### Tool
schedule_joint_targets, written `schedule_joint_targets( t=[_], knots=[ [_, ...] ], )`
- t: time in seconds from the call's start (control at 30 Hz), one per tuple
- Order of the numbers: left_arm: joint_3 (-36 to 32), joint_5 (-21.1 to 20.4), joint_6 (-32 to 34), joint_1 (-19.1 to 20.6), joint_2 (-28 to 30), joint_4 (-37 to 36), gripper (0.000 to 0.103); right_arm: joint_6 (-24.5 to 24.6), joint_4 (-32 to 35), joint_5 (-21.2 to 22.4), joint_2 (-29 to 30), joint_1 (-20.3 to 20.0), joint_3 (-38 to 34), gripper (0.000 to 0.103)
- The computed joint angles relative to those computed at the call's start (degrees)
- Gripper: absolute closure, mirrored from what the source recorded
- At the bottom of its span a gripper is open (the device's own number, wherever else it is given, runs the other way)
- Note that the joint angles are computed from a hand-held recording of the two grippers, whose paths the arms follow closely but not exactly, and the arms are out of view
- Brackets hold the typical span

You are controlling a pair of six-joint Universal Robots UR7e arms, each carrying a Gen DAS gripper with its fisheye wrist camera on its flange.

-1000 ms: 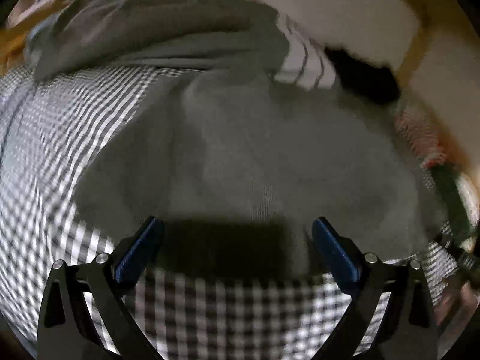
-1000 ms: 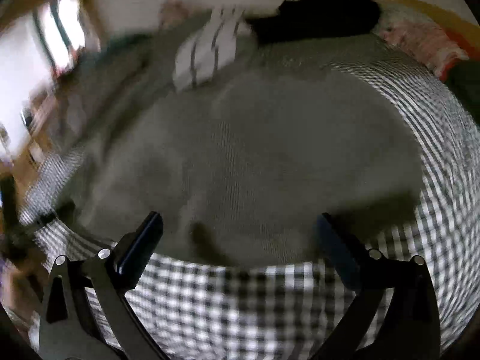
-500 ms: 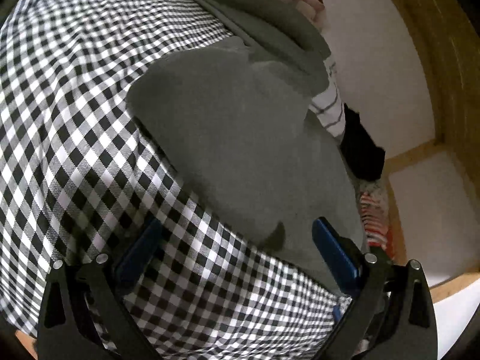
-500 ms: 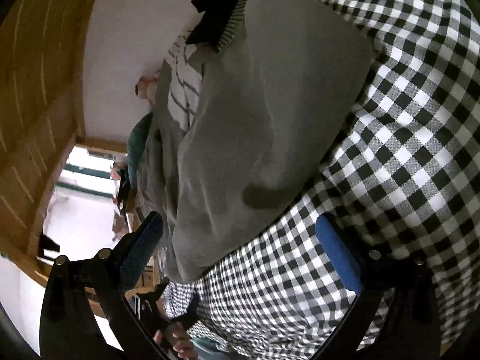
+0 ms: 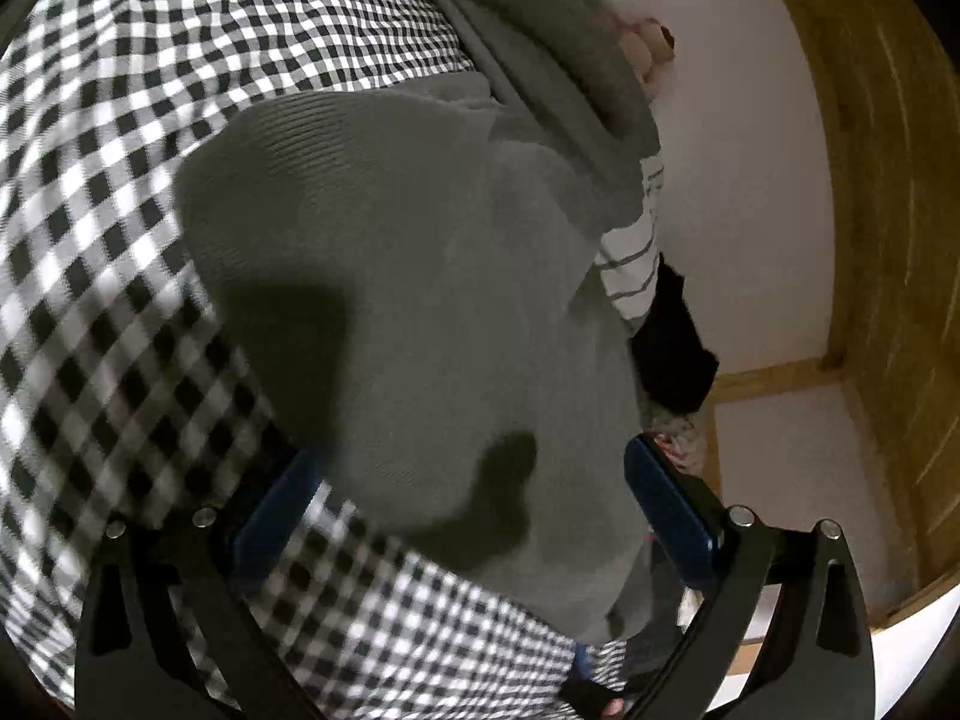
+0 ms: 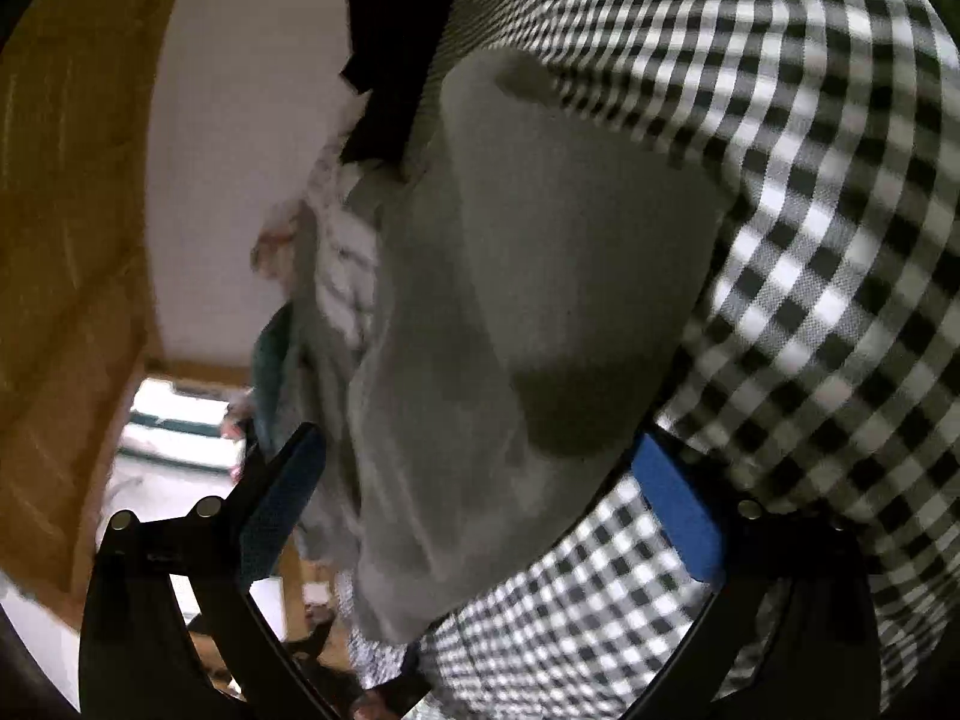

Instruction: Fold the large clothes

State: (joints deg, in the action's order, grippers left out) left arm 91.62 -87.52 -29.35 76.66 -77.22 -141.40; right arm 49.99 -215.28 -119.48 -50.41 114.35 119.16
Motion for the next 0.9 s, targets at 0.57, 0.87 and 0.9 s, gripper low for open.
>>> schedule_joint_targets(
  t=[0.57, 0.87, 0.9],
  knots=[
    [-9.7, -0.6, 1.5, 0.8, 7.8, 3.3, 0.005, 0.6, 14.8, -10.5, 1.9, -1.0, -11.4, 0.002],
    [-9.2, 0.1, -1.6, 0.9, 6.5, 4.1, 0.043, -1.6, 11.7, -5.2, 0.3, -2.6, -9.5, 0.042],
    [-9.5, 2.1, -1.8, 0.7, 6.6, 5.4, 0.055, -3.1, 14.2, -5.9, 0.2, -2.6, -10.0, 0.059]
  ],
)
